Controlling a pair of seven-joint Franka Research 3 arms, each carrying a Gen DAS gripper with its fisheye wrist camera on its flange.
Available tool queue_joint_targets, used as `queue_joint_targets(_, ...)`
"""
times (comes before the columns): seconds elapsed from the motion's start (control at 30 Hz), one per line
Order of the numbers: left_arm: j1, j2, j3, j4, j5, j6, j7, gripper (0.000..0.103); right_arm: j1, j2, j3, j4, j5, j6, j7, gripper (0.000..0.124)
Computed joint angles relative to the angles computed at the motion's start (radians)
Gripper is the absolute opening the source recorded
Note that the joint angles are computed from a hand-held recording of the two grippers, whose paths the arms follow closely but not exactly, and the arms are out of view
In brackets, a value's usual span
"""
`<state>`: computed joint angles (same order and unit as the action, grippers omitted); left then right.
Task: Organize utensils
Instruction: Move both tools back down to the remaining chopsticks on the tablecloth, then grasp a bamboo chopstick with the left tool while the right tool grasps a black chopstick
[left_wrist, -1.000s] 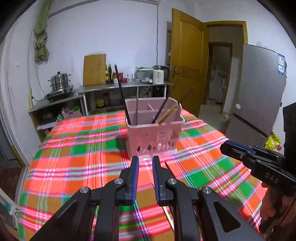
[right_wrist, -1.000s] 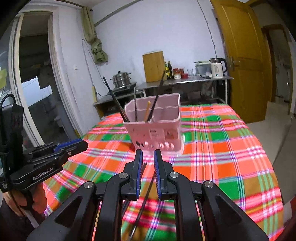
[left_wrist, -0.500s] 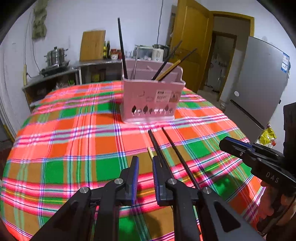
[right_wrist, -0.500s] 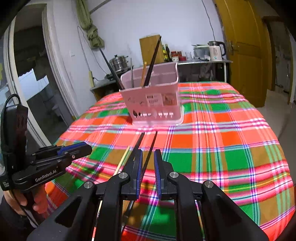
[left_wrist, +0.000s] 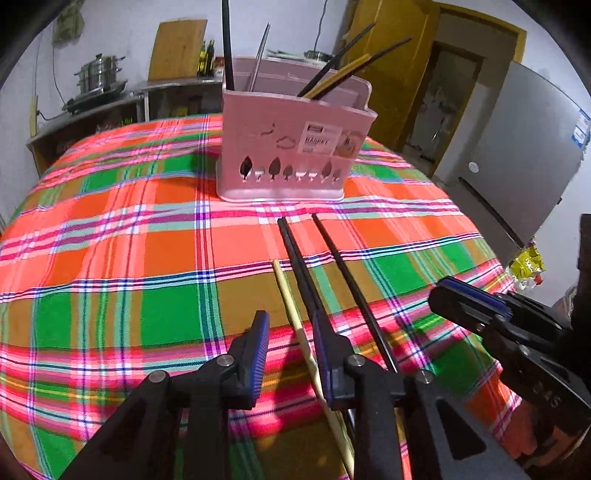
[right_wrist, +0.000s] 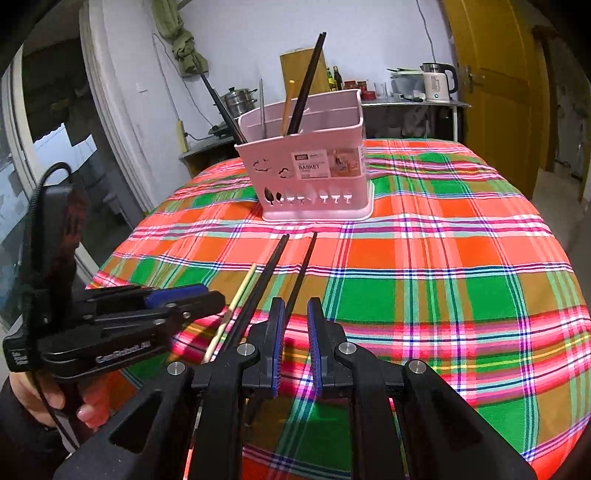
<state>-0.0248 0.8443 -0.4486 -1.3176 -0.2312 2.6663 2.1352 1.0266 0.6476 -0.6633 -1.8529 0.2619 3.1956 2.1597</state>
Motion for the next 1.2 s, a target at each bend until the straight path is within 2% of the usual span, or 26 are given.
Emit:
queue_joint_targets(0.1,-0.029,0.028,0.030,0.046,0.025,-0.031,-0.032,0.024,-0.013,0.001,0.011,0.006,-0.002,-0.009,-0.002,0.013)
queue_joint_targets(0.17,-0.032,0.035,0.031,0.046,0.032,-0.008,-0.027,0.023,-0.018,0.003,0.014,0.011,-0.008,-0.019,0.004,0.013)
queue_joint_targets(0.2,-0.030,0.035,0.030,0.043,0.036,-0.003,-0.025,0.020,-0.021,0.002,0.016,0.011,-0.012,-0.020,0.008,0.013)
queue_joint_targets(0.23,-0.033,0.031,0.039,0.037,0.043,0.005,-0.034,0.011,-0.029,0.002,0.023,0.015,-0.017,-0.024,0.010,0.013)
queue_joint_targets(0.3,-0.029,0.035,0.039,0.044,0.049,0.002,-0.043,0.007,-0.035,0.003,0.027,0.021,-0.029,-0.036,0.019,0.013)
queue_joint_targets(0.37,-0.013,0.041,0.029,0.059,0.041,-0.024,-0.044,0.007,-0.048,0.003,0.038,0.030,-0.047,-0.047,0.028,0.013)
queue_joint_targets(0.53,-0.004,0.045,0.046,0.083,0.045,-0.054,-0.056,0.007,-0.103,0.002,0.083,0.071,-0.102,-0.084,0.050,0.013)
queue_joint_targets(0.67,-0.014,0.056,0.076,0.120,0.058,-0.077,-0.086,0.007,-0.177,0.010,0.151,0.133,-0.152,-0.148,0.053,0.013)
queue_joint_targets(0.8,-0.037,0.092,0.101,0.204,0.081,-0.131,-0.117,0.007,-0.261,0.033,0.229,0.208,-0.187,-0.212,0.051,0.013)
queue_joint_targets(1.0,-0.102,0.197,0.143,0.412,0.137,-0.245,-0.137,0.007,-0.343,0.080,0.299,0.322,-0.249,-0.304,0.073,0.013)
queue_joint_targets(1.2,-0.146,0.287,0.169,0.582,0.166,-0.317,-0.128,0.007,-0.419,0.131,0.374,0.433,-0.302,-0.416,0.098,0.013)
